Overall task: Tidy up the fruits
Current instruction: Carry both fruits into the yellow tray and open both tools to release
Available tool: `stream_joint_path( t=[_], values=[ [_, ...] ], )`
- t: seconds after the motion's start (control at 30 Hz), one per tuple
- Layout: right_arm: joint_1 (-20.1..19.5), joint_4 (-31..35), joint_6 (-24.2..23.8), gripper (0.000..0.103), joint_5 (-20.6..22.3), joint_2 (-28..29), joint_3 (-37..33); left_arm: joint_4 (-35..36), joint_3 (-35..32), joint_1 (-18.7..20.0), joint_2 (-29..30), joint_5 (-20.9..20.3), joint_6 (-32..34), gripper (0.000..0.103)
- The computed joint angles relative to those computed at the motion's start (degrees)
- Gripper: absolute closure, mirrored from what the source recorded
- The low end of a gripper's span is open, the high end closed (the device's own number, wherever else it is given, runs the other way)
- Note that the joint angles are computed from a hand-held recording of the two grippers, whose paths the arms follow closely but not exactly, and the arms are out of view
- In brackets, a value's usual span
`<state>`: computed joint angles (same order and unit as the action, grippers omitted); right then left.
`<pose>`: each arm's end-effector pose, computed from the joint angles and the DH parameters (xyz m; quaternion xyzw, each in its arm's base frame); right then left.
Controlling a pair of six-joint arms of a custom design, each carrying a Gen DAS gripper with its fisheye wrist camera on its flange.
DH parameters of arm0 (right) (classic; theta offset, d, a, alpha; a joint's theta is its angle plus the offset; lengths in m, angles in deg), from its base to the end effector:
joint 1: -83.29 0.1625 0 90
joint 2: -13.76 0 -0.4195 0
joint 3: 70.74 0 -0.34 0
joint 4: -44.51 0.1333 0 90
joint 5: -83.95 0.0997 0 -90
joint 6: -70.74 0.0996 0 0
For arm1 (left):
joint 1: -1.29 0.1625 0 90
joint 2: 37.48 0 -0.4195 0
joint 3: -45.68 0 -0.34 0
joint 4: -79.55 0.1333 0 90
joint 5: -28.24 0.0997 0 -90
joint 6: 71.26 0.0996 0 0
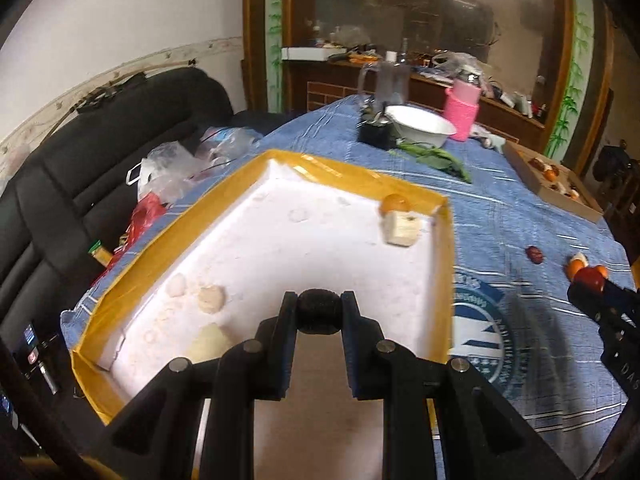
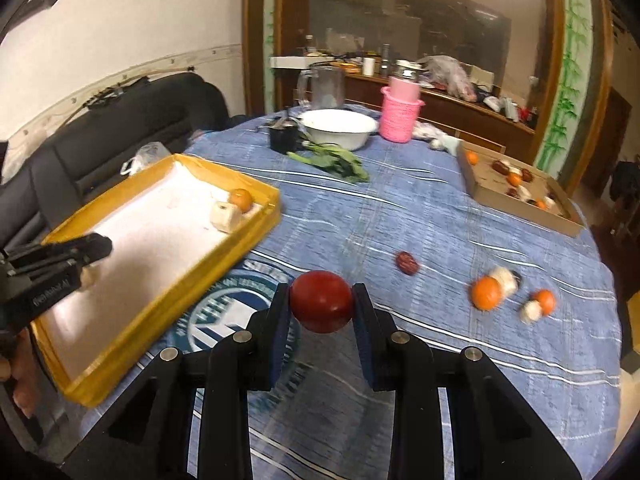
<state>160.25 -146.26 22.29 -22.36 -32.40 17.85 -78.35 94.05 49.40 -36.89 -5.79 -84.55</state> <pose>-0.0497 -0.6816 0.2704 0.1970 -0.8444 0.3513 0.3531 -0.3435 -0.7062 -0.1186 0.1403 0.8631 -0.3431 0.3429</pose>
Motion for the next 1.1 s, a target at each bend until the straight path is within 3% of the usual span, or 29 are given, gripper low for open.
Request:
stream_joint_path(
  t=[0.2, 0.33, 0.8, 0.83, 0.93, 1.1],
  values=[
    [1.9, 8.0, 1.2, 0.074, 3.6, 2.8, -4.7, 1.9, 1.4, 1.2, -1.4, 1.0, -2.0, 0.080],
    [2.6, 16.7, 3.4, 0.074, 6.6, 5.4, -10.0, 4.4, 1.3, 2.0, -1.8, 1.0, -3.7, 0.080],
    [3.8, 29.9, 3.8, 0.072, 3.6, 14.2, -23.9, 5.9, 1.6, 2.7, -2.1, 0.6, -3.9, 0.077],
    [3.8, 30.3, 3.9, 0.064, 3.2, 14.5, -24.5, 5.4, 1.8, 2.7, -2.2, 0.6, -3.6, 0.073],
    [3.6, 30.4, 4.0, 0.054, 3.6, 14.4, -24.6, 2.9, 3.6, 2.4, -2.7, 0.7, -2.8, 0.029],
    [2.8, 26.1, 5.0, 0.044, 6.1, 11.1, -20.7, -2.6, 7.7, 1.6, -3.9, 2.2, -2.1, 0.027]
  ],
)
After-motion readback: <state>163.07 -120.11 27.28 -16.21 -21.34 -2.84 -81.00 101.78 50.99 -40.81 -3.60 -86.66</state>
